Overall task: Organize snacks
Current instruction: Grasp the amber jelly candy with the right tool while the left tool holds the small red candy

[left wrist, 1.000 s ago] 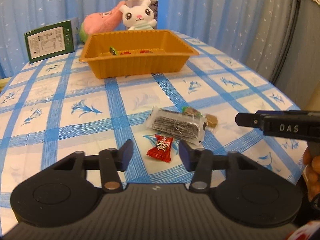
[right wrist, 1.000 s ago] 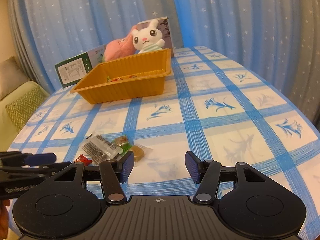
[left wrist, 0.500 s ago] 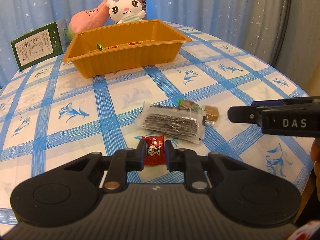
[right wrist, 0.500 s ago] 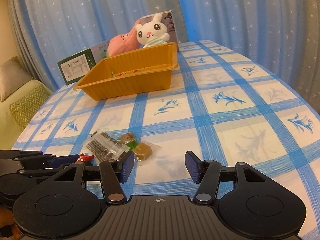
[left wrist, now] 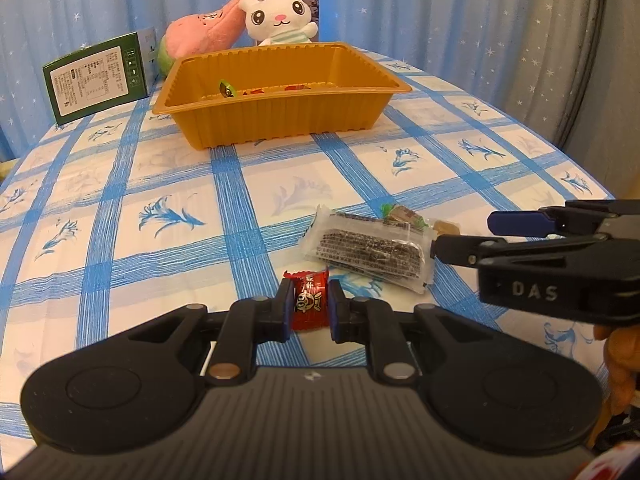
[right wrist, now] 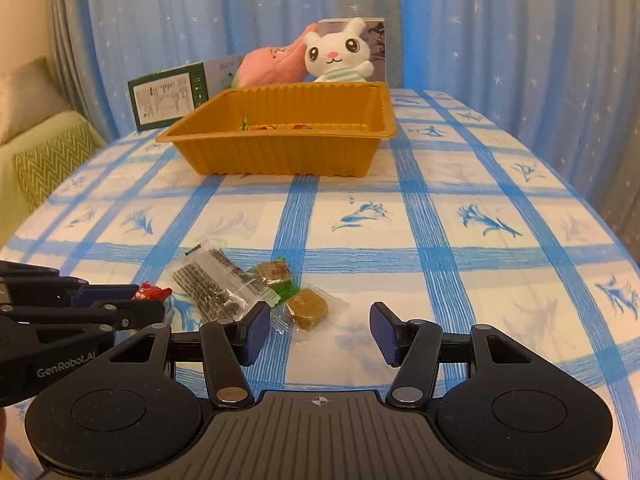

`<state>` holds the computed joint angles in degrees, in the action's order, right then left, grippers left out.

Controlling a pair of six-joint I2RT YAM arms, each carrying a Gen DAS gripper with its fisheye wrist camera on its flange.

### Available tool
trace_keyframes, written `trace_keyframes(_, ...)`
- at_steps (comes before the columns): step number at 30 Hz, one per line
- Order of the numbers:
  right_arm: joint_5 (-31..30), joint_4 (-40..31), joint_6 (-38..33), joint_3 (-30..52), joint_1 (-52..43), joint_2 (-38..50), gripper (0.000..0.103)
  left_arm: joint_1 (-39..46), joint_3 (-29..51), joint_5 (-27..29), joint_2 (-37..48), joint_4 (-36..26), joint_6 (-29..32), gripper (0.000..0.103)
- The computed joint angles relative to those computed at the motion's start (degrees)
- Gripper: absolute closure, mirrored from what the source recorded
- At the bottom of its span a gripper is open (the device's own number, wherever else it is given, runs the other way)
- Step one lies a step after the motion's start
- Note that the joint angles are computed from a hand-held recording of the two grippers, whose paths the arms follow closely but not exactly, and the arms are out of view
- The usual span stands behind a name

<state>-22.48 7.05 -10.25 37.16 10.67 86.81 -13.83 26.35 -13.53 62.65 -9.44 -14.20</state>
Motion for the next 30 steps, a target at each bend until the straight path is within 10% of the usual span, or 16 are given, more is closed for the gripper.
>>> trace_keyframes(30,7.0,4.8,5.9,0.0,2.2,1.3,0.047,2.3,0.3,2.1,0.5,-0.1,-2.1,0.088)
